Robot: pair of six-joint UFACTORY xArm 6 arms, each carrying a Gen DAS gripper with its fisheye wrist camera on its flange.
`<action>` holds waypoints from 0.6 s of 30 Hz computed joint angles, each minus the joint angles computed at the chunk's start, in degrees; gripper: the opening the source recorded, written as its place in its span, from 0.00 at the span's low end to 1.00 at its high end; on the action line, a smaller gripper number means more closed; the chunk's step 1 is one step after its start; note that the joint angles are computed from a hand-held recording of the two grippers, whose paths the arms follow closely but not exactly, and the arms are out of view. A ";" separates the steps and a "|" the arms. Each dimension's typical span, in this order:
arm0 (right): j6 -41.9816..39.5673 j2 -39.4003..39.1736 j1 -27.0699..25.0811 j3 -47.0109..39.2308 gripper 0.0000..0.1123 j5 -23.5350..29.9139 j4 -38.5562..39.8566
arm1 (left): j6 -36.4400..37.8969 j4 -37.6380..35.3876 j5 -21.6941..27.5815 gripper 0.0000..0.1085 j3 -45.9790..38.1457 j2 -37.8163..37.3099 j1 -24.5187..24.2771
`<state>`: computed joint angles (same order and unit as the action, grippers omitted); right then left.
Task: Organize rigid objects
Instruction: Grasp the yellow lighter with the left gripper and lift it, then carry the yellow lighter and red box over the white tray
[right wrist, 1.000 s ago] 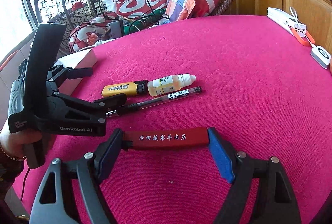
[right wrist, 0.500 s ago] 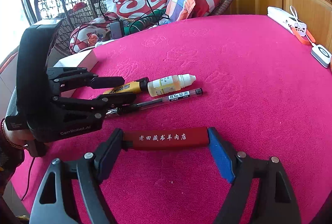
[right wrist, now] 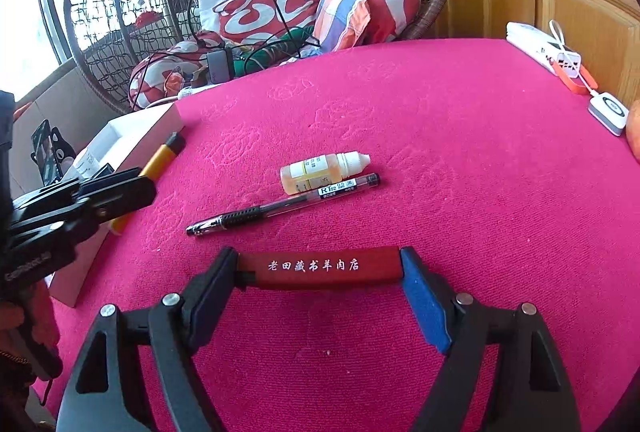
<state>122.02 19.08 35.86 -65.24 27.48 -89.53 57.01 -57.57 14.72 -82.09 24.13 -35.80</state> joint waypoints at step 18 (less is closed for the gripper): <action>5.76 -5.07 6.57 -1.33 0.72 4.29 -10.53 | 25.46 -29.73 -4.50 0.21 8.67 -12.27 2.43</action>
